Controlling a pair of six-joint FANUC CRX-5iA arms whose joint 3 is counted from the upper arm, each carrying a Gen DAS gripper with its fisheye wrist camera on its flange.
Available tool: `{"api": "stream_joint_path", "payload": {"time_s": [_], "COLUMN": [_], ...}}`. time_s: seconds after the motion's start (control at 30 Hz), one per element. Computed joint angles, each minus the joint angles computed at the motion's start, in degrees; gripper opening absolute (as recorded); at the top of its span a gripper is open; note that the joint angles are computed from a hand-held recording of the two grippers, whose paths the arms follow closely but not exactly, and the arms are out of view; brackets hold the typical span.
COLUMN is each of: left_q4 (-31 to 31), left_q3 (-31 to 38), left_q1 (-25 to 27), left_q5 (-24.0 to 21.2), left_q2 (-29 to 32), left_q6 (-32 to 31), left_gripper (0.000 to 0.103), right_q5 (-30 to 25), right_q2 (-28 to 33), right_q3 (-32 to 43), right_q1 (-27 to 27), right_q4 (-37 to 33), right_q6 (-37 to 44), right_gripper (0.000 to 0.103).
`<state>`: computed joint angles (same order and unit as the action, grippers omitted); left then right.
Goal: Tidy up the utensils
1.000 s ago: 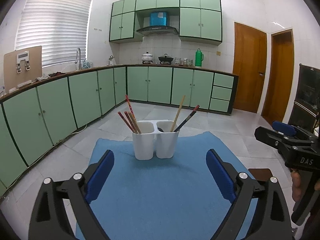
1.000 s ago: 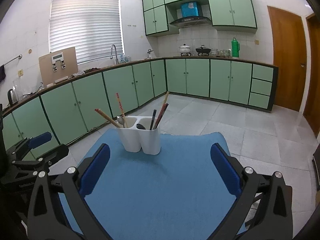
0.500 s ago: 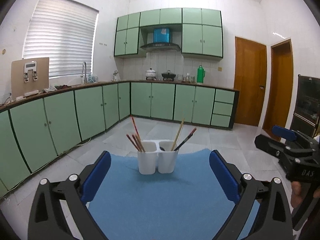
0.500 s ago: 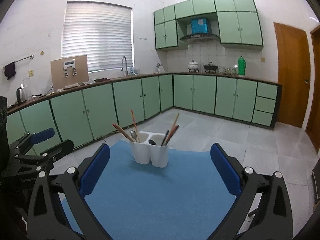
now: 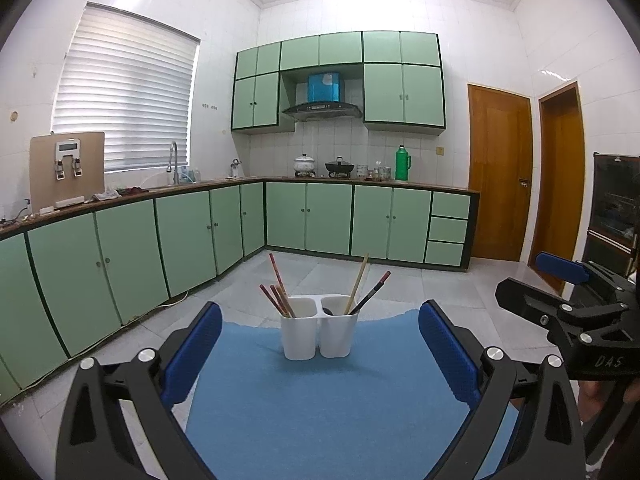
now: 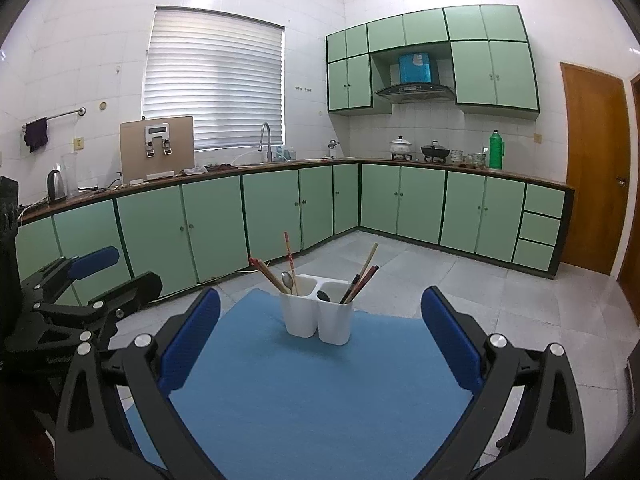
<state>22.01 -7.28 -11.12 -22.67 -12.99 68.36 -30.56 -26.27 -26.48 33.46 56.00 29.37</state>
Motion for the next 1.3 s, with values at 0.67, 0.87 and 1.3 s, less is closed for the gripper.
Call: {"api": "stream_joint_path", "payload": {"time_s": [0.67,0.87,1.3], "left_q4": [-0.78,-0.49,-1.01], "left_q3": [-0.62,-0.80,-0.72], "left_q1": [0.30,0.43,0.37], "left_q5": [0.24,0.38,0.16], "left_q2": [-1.28,-1.54,-1.88], "left_q6": [0.75,0.32,0.67], "left_gripper": [0.097,0.097,0.097], "right_q5": [0.13,0.06,0.13], "right_q2": [-0.38,-0.74,-1.25], "right_q3": [-0.64,-0.94,-1.55], "right_q1": [0.28,0.39,0.65], "right_q4": [1.36,1.83,3.14], "right_q6": [-0.95,-1.28,-2.39], "right_gripper": [0.098,0.098,0.098]}}
